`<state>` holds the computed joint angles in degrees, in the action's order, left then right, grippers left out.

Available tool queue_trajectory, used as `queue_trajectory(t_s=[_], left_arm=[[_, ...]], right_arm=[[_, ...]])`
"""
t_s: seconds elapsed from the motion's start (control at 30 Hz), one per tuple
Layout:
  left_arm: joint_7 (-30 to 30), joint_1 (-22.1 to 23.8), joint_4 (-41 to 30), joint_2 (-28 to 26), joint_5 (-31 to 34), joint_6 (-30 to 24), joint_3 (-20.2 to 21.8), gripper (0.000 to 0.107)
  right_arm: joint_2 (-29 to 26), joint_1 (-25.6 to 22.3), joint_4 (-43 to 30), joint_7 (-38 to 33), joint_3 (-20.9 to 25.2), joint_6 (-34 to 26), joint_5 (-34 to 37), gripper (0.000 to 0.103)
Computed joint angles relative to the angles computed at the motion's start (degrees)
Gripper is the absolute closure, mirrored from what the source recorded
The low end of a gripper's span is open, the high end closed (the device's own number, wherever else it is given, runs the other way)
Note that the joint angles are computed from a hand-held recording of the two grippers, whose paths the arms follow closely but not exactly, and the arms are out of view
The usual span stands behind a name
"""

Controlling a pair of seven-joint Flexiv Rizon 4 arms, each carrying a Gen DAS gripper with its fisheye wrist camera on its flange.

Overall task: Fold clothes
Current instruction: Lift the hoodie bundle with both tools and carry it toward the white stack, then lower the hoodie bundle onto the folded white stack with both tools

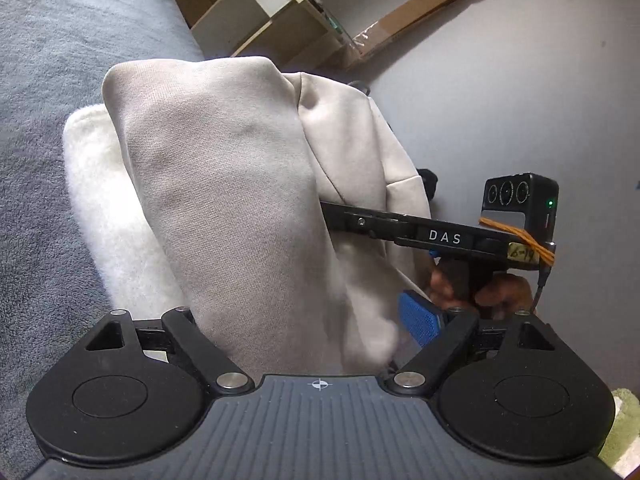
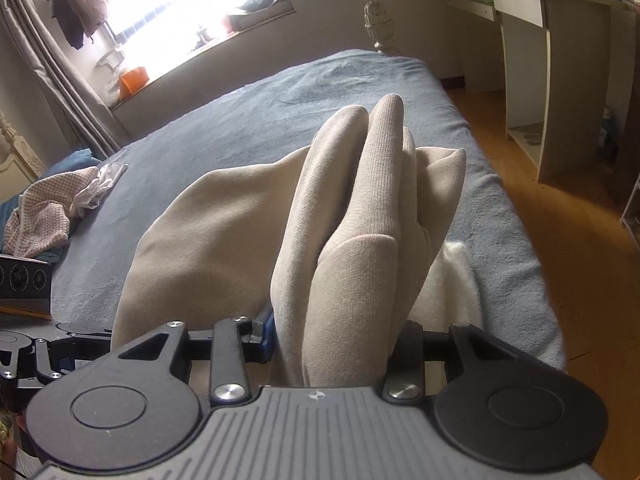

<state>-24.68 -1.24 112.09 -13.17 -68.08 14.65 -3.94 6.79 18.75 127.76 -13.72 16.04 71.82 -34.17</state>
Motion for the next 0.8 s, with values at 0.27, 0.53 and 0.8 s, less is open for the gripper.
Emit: queue_trajectory(t_s=[0.27,0.53,0.8], left_arm=[[-1.46,0.76,-2.61,-3.52,1.0,1.22,-0.51,0.022],[-6.38,6.23,-4.38,-1.55,0.84,-4.16,1.97,0.018],[-10.66,6.24,-9.99,-3.83,3.86,4.33,1.34,0.018]], right_arm=[[-1.88,-0.14,-0.44,1.02,-0.75,1.01,0.9,0.057],[0.08,-3.81,1.94,19.77,-0.86,-0.04,-10.48,0.033],[13.45,-8.82,7.68,65.45,8.14,-15.3,-39.05,0.029]])
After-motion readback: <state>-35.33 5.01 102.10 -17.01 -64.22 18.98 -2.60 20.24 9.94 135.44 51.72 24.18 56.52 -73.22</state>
